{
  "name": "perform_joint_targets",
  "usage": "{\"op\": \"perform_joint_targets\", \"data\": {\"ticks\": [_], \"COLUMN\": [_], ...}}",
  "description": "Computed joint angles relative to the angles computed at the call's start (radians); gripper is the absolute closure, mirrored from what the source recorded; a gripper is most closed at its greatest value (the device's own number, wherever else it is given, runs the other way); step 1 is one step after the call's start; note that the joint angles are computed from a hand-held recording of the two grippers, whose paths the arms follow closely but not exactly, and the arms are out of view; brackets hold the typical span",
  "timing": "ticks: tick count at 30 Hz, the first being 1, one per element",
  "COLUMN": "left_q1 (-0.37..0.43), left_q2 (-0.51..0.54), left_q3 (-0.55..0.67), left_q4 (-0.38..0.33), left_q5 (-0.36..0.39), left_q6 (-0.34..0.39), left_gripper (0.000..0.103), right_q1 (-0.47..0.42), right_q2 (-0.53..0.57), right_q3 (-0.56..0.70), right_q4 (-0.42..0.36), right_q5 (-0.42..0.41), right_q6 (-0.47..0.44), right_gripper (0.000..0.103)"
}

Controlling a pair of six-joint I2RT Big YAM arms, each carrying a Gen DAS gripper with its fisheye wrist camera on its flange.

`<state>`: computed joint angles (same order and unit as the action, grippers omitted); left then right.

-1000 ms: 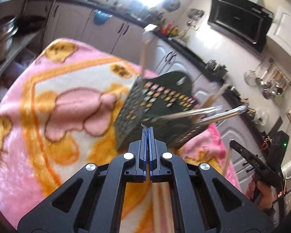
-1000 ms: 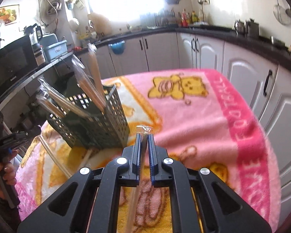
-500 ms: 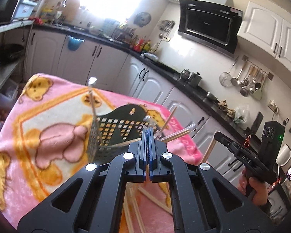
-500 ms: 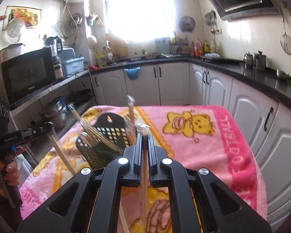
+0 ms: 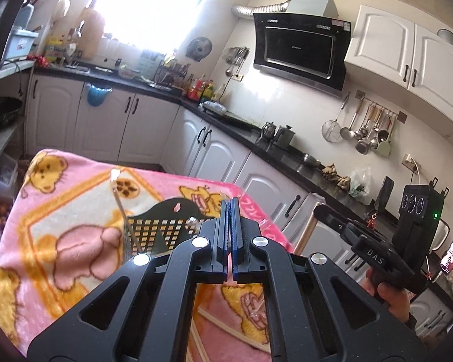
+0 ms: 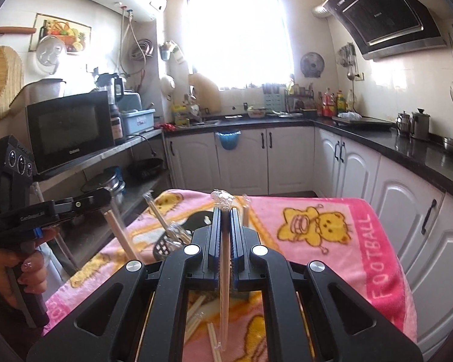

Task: Organize utensils
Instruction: 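Raise the left tool's chopstick above the basket while the right tool carries its chopstick over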

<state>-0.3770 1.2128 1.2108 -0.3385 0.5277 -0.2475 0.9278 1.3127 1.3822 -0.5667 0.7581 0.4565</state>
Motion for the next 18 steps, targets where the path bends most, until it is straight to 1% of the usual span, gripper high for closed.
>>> {"op": "perform_joint_targets", "data": {"ticks": [4,9,14,18], "left_q1": [-0.001,-0.006,-0.01,-0.004], "left_q2": [-0.002,0.001,0.004,0.007], "left_q3": [0.015,0.035,0.054,0.073], "left_q4": [0.002,-0.013,-0.018,-0.017], "left_q5": [0.018,0.026,0.016,0.007], "left_q6": [-0.002,0.014,0.032,0.037], "left_gripper": [0.103,0.103,0.103,0.103], "right_q1": [0.01,0.016,0.022,0.021], "right_q2": [0.011,0.023,0.035,0.043], "right_q3": [0.018,0.037,0.055,0.073], "right_q4": [0.023,0.039,0.063,0.097], "right_q5": [0.0,-0.002,0.001,0.003], "right_q6": [-0.027,-0.051,-0.083,-0.123], "right_gripper": [0.097,0.097,0.097,0.097]}}
